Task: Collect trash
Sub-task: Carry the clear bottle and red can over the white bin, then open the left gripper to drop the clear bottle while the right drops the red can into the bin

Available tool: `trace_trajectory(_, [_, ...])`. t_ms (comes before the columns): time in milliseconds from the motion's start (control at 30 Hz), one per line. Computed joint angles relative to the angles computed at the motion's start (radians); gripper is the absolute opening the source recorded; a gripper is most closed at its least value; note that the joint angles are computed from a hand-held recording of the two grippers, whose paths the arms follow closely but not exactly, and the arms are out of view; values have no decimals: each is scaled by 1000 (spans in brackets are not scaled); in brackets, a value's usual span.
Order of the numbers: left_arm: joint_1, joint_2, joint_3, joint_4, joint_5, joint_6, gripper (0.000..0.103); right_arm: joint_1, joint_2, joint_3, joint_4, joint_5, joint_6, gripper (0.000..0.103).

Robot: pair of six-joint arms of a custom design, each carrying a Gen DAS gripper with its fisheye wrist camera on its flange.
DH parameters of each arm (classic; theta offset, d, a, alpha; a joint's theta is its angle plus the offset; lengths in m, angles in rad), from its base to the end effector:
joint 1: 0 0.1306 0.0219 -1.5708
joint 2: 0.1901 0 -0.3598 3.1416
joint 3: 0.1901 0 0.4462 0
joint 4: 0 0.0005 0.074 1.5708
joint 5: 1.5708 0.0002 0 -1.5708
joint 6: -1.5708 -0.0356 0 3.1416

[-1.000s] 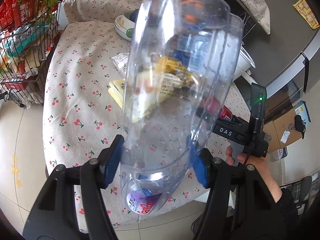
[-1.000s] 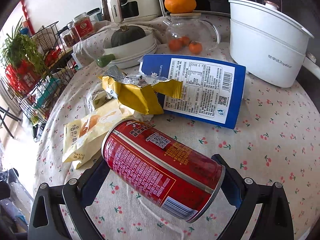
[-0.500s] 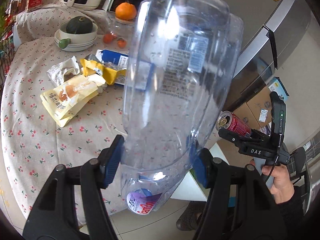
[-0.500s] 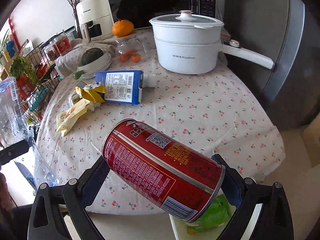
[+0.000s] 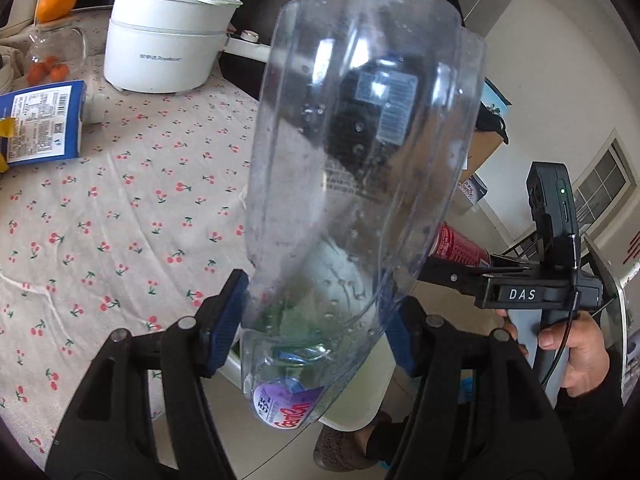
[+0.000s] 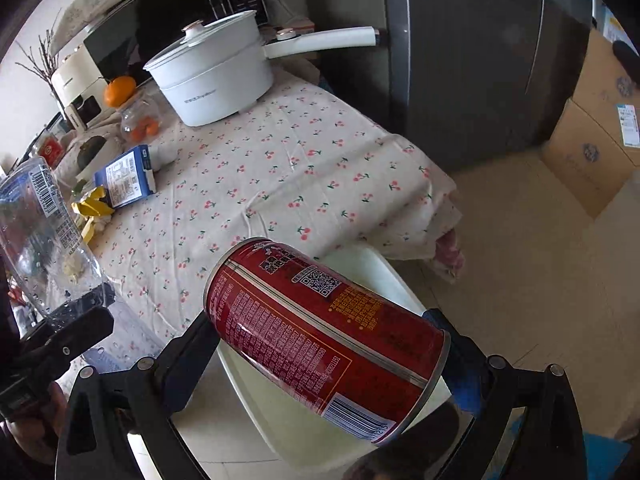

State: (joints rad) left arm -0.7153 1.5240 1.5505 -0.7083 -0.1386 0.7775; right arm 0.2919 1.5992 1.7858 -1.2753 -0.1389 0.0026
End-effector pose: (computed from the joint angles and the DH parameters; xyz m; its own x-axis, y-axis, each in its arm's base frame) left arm 0.4589 -0.3928 0.4295 -0.7379 -0.2793 -0.6144 0.0715 0.8729 -0.4826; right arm 0.5626 0.1737 0.4677 -0.8476 -0.2574 -0.4640 -0.3487 0.9293 0.1215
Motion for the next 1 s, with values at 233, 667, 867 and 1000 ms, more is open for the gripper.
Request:
trace_trajectory(233, [-9, 157, 104, 1, 38, -46, 66, -76, -3, -26, -22, 18, 6, 101])
trace_trajectory(667, [-22, 169, 156, -174, -39, -81, 80, -107, -6, -50, -47, 25, 24, 101])
trace_trajectory(867, [-33, 72, 81, -246, -152, -85, 87, -82, 20, -35, -75, 39, 23, 101])
trace_trajectory(1000, [-34, 41, 46, -279, -229, -78, 95, -55, 46, -17, -101, 49, 23, 101])
